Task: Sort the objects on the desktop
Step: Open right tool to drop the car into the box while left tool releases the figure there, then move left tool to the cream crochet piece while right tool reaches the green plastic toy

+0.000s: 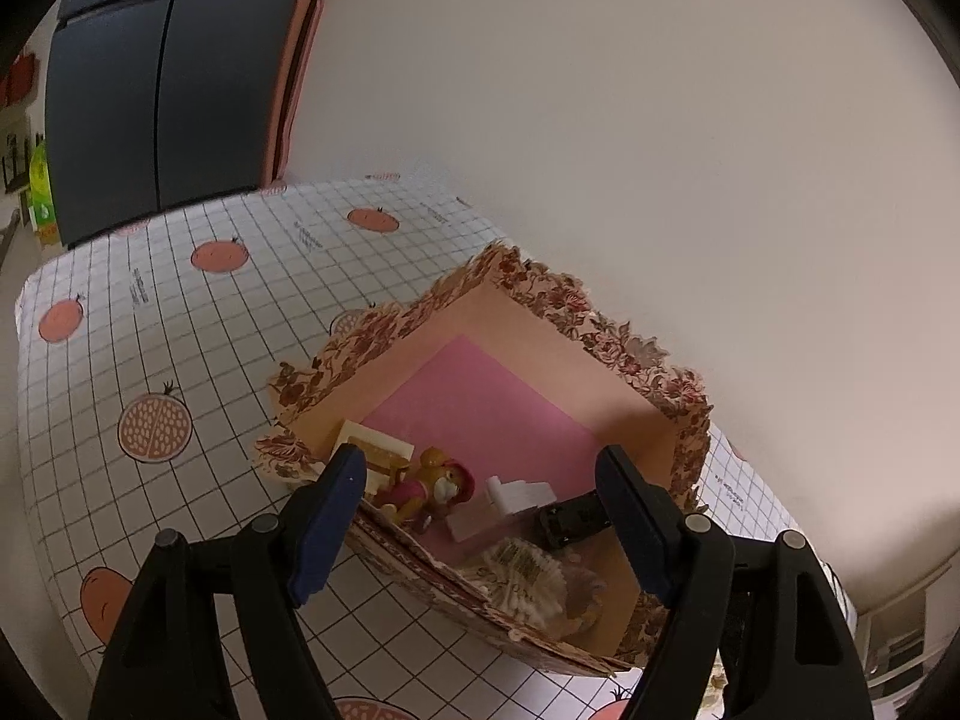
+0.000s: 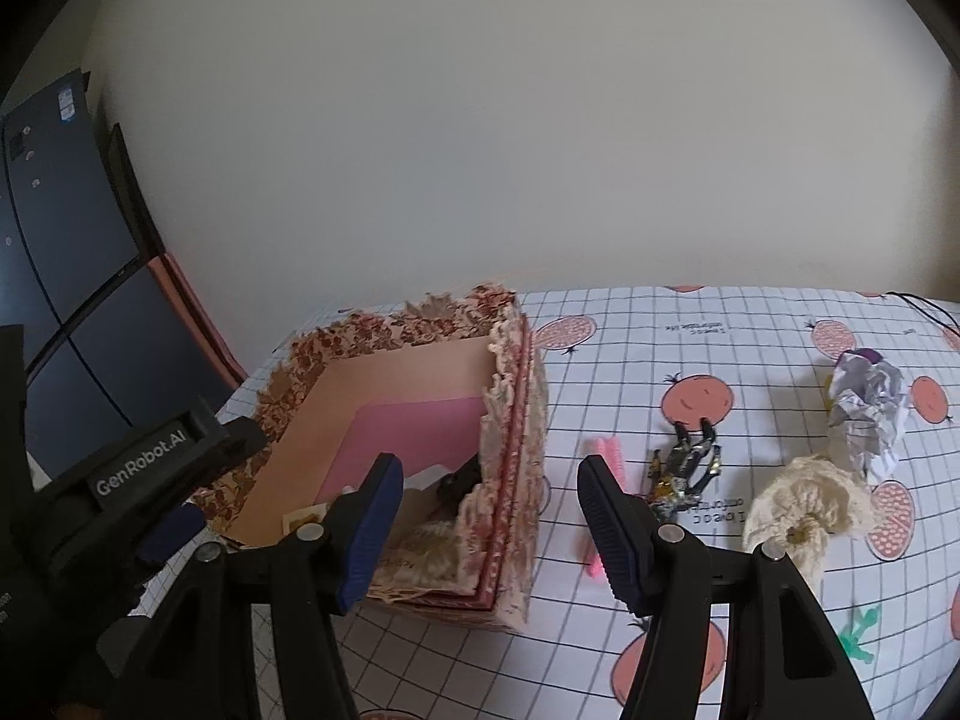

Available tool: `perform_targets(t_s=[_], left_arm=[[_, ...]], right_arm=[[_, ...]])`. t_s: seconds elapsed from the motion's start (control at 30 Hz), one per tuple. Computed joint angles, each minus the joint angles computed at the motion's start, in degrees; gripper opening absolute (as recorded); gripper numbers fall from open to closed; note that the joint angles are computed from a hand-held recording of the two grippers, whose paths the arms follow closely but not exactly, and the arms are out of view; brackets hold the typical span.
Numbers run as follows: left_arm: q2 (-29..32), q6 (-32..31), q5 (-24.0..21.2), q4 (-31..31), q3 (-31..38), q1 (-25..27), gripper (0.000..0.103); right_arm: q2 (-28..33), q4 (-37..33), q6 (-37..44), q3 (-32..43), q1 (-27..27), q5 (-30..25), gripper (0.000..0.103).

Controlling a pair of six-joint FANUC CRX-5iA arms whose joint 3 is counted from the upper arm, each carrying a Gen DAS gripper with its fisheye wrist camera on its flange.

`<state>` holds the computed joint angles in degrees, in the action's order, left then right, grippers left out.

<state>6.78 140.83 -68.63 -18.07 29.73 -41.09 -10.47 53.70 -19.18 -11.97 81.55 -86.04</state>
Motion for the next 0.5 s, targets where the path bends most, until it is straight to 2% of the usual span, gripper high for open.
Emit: perform_targets(t_s=[0.27, 0.5], left_arm=[[1.35, -1.39, -0.54, -1.49, 2.70, -2.92, 0.080], [3.36, -3.56, -0.88, -2.22, 5.98, -6.23, 0.080]], right_arm=[[-3.34, 0.36, -3.94, -2.71, 2.55, -5.29, 0.064], [-7.90, -0.47, -11.09, -5.67, 7.05, -15.15, 0.064]])
